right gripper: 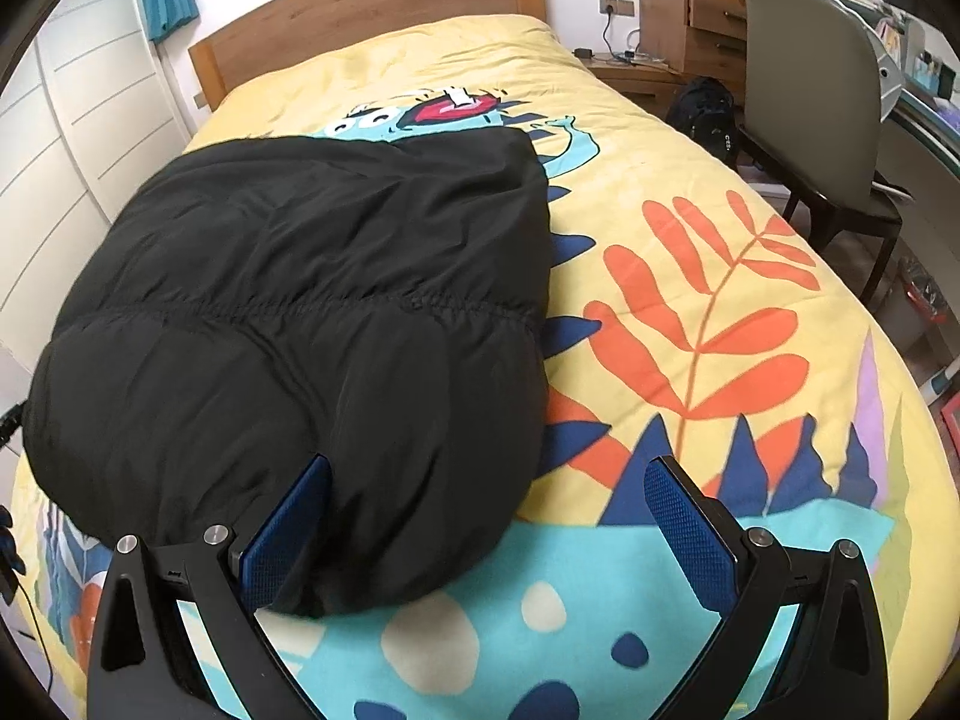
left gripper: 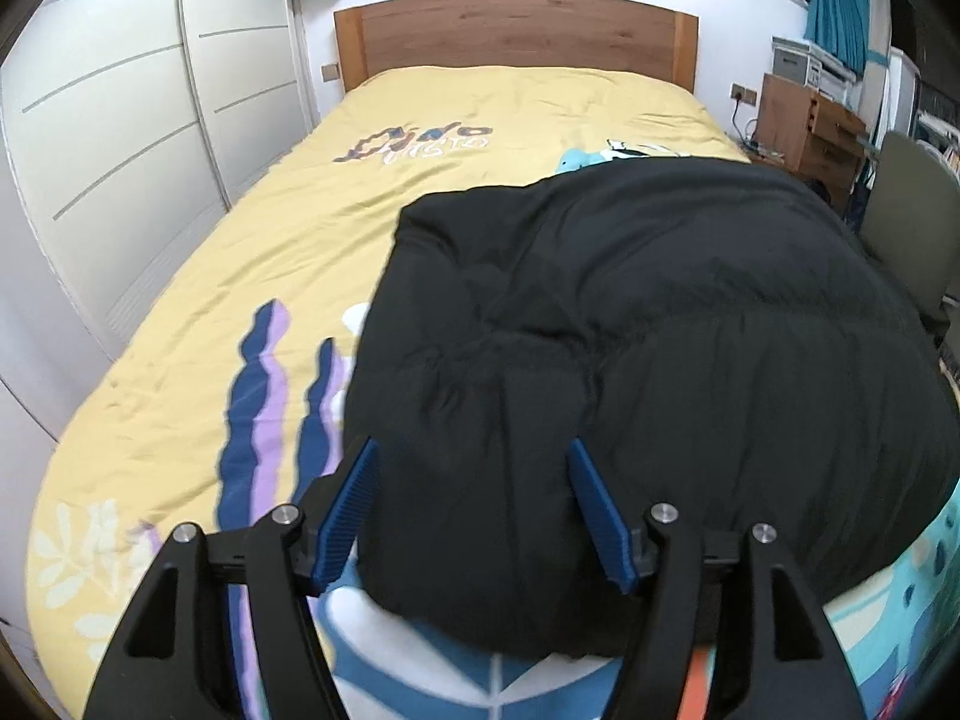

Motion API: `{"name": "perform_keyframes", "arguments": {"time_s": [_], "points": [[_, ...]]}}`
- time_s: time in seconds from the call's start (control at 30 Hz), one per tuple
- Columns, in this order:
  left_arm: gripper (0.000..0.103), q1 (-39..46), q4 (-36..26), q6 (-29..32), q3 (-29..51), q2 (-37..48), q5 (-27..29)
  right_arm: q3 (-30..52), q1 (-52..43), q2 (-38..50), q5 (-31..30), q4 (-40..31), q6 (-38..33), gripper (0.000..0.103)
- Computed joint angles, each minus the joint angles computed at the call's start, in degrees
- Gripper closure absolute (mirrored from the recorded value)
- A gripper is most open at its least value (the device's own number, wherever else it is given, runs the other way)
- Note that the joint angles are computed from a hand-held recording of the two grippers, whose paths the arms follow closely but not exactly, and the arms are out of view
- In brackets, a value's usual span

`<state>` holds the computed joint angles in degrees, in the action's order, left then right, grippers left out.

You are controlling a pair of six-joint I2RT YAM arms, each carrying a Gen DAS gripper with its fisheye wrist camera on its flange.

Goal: Fold large clothes
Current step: 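Pull both open grippers back from the folded coat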

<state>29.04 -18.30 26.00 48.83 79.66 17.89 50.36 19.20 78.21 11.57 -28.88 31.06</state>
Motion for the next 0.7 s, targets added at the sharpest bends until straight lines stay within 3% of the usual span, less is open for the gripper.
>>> {"name": "perform_keyframes", "arguments": {"time_s": [0.33,0.7], "points": [[0.037,10.9,-3.5,7.0,-4.7,-7.1,4.6,-5.2,2.0,-12.8,1.4,-5.7,4.2,0.001],[0.037,17.7,-11.9,11.5,0.4,-3.0,10.9,-9.2,2.5,-20.0,1.7,-8.8,6.5,0.001]]}}
